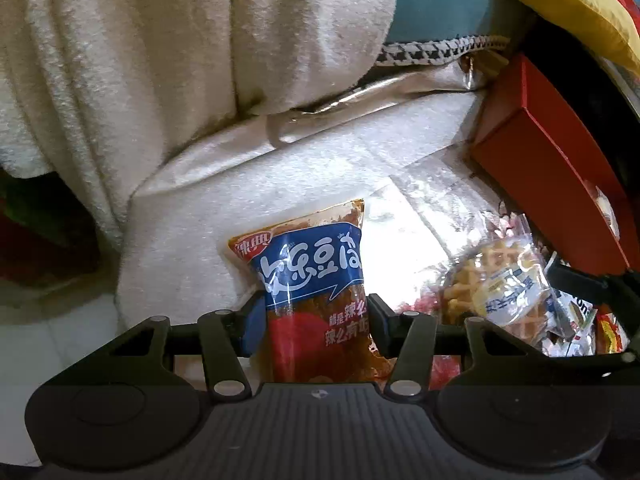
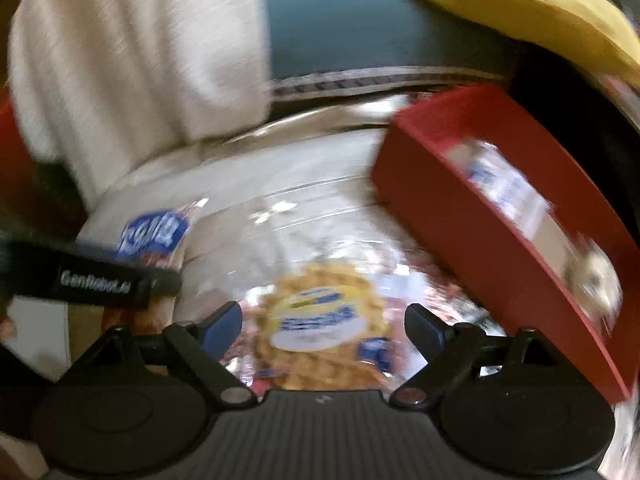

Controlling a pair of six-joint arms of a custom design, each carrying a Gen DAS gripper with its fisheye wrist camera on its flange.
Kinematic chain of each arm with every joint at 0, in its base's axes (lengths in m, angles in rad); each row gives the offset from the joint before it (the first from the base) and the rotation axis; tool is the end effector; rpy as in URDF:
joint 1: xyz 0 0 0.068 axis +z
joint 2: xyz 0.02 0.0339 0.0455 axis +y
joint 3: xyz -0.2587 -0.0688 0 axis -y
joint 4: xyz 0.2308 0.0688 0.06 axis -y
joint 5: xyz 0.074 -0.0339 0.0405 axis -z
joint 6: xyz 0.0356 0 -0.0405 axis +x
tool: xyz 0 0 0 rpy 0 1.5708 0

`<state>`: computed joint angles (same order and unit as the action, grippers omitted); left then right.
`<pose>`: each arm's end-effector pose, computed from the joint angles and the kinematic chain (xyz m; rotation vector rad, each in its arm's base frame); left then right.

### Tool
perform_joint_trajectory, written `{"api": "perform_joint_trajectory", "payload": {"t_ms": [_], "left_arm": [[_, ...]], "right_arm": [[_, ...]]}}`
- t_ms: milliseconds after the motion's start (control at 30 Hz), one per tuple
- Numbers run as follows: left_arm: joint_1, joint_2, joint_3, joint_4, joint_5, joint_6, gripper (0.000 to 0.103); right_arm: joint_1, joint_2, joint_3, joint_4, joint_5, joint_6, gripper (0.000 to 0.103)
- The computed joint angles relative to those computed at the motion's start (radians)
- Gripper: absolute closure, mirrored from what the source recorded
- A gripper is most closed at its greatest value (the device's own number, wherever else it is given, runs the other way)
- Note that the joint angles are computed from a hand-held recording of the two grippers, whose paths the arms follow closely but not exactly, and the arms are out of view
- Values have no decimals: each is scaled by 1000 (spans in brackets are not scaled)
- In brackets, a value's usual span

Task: Organize snacks
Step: 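Grasp the red-and-blue snack bag with the left gripper while the right grasps the waffle pack, then carry the snack bag and waffle pack over the red tray with both grippers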

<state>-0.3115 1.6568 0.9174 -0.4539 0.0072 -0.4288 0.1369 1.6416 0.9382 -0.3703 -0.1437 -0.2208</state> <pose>0.2794 -0.0902 0.1582 -0.1613 2.7806 -0.2018 0.3017 0.0467 0.1720 -0.5161 2.5843 0.1614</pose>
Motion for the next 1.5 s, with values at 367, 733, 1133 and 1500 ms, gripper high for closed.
{"api": "perform_joint_trajectory", "payload": {"t_ms": [367,733,1133,1500], "left_arm": [[-8,-6,1,-8,17,31,42],[-173,15,105,-35,-72,10,42],[-342,154,386,-96,-164,4,42],[-403,340,665,-148,-220,40,42]], "right_arm": [[37,-28,-44,23,140,55,33],[-215,-249,-123,-21,-6,115,33],[-429,-290,-72,-14,-82,140,33],[-532,-170,31,49,-110,182,33]]}}
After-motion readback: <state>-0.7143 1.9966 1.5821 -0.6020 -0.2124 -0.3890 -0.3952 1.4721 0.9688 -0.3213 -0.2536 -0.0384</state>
